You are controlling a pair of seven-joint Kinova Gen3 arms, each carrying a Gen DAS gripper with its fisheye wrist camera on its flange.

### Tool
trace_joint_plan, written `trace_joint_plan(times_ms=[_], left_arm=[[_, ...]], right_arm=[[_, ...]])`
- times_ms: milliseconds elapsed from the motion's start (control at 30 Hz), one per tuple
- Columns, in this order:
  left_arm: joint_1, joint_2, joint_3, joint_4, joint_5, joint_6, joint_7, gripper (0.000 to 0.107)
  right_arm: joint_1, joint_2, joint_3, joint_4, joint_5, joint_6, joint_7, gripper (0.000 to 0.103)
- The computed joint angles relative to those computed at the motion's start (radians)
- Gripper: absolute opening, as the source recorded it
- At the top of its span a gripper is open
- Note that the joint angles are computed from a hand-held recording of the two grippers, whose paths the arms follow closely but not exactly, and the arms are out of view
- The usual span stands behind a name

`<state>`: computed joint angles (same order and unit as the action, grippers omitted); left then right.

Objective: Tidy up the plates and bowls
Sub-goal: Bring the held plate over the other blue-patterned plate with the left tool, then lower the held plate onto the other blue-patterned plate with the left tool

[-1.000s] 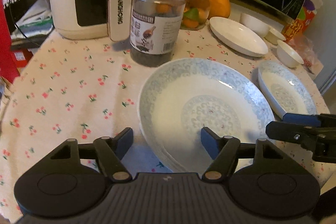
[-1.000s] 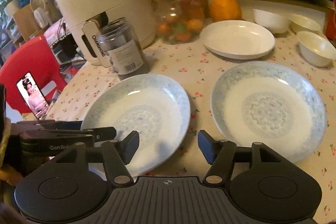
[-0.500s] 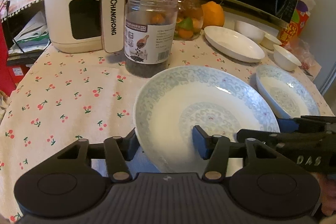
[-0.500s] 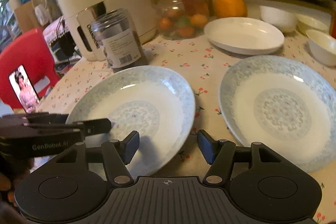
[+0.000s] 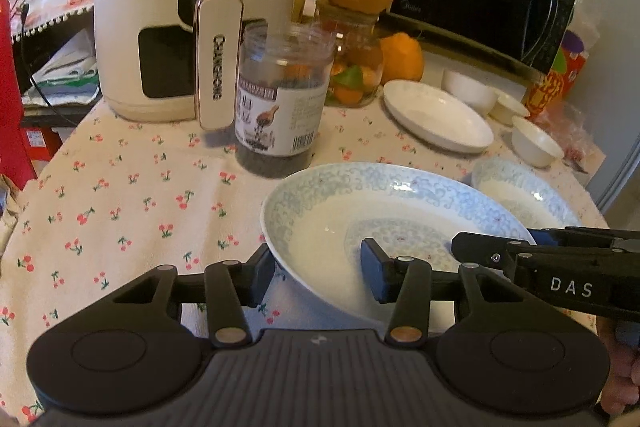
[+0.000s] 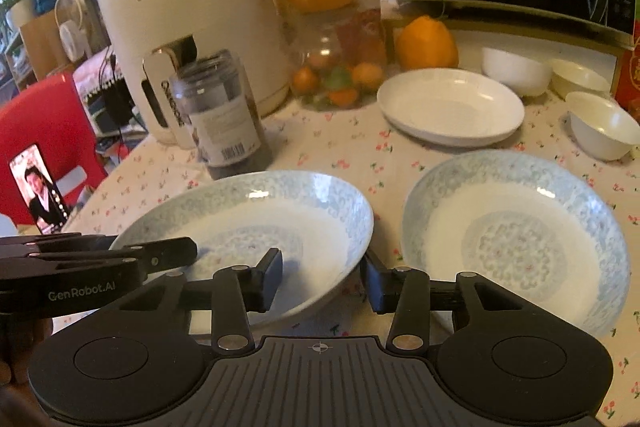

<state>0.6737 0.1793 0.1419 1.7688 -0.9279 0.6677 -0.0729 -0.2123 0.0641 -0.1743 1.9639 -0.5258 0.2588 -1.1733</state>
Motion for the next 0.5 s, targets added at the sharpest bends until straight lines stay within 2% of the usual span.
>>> trace_joint_plan(times_ms=[167,500], left_arm=[[0.017,0.003,-0.001,-0.011,-0.050,0.017,0.037,0.043],[0.034,0.026,0.000,-0.060,-0.069,0.023,0.041,0.041]], right_arm=[[0.016,-0.016,-0.009,0.008,-0.070,-0.025,0.076,0.042],[0.032,-0.031,0.030,0.000,-0.175,-0.008,0.158,0.042]])
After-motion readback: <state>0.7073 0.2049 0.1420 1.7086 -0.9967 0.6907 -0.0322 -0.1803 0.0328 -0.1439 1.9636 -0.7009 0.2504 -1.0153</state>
